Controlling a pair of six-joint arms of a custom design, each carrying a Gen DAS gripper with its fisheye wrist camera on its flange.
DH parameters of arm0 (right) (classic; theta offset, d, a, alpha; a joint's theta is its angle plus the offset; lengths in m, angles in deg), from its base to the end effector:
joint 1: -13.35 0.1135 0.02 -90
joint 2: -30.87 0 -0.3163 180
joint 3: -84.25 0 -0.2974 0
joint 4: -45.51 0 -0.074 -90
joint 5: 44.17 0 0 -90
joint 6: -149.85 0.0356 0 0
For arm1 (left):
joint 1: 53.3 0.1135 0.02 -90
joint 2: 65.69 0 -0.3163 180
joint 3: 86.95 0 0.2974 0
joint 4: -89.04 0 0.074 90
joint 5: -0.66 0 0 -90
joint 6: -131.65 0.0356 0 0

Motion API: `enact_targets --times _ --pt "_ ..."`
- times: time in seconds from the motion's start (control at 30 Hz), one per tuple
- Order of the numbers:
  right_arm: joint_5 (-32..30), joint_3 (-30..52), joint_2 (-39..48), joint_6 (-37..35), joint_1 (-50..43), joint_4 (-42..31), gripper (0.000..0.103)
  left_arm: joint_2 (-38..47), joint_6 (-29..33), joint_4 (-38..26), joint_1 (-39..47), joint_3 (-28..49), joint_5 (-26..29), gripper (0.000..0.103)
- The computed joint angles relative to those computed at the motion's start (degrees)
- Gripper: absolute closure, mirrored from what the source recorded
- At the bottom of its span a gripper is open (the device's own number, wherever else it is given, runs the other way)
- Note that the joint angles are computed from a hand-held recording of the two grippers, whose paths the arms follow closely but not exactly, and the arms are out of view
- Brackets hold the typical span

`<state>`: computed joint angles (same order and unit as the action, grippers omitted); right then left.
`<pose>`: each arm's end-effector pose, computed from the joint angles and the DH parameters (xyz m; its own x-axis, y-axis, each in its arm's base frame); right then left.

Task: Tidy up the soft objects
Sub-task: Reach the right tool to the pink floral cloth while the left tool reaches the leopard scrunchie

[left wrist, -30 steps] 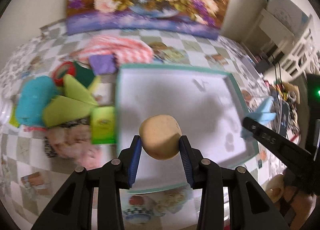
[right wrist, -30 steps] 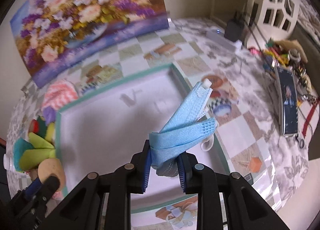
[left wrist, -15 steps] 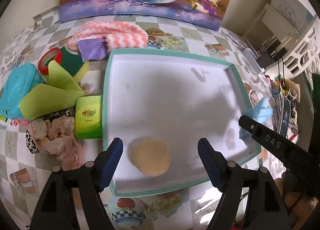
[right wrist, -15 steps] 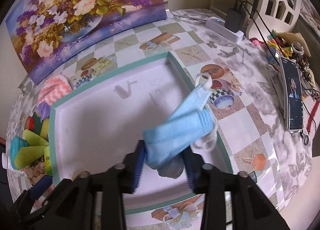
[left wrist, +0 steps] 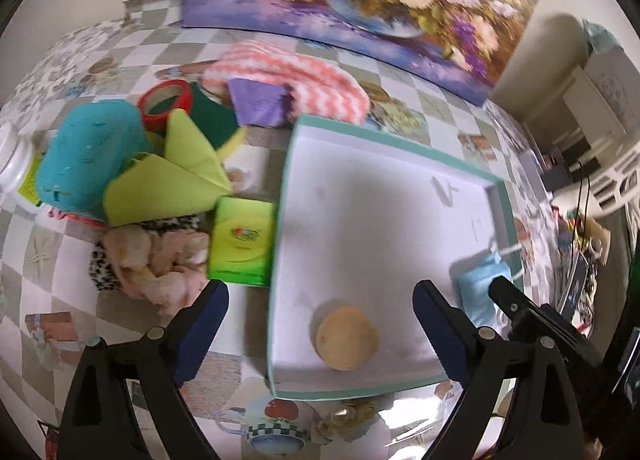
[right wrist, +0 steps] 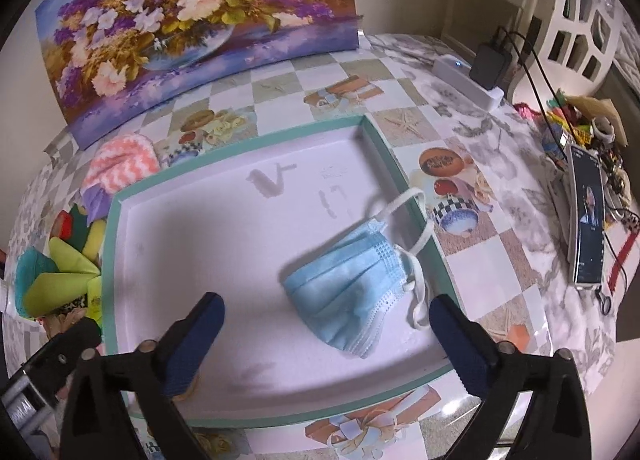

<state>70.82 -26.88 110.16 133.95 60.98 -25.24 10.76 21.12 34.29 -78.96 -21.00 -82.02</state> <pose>0.1931 0.1894 0.2655 -0.7844 0.4335 -0.4435 0.4690 0.8826 0.0333 0.2541 -0.1271 0.2675 -0.9341 0.0628 -0.3515 0.1602 0.9535 -0.2552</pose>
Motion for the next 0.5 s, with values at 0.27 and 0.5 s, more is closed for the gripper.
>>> enact_targets --times 0.27,0.5 --pt "1.54 0.61 -1.15 -1.07 1.35 1.87 0.0 -2.2 -0.41 -1.76 2.63 1.05 -2.48 0.009" --pt "3.88 0.88 -3.31 -0.35 3.59 5.31 0.0 -6.22 0.43 -2.96 7.5 1.66 -1.74 0.009"
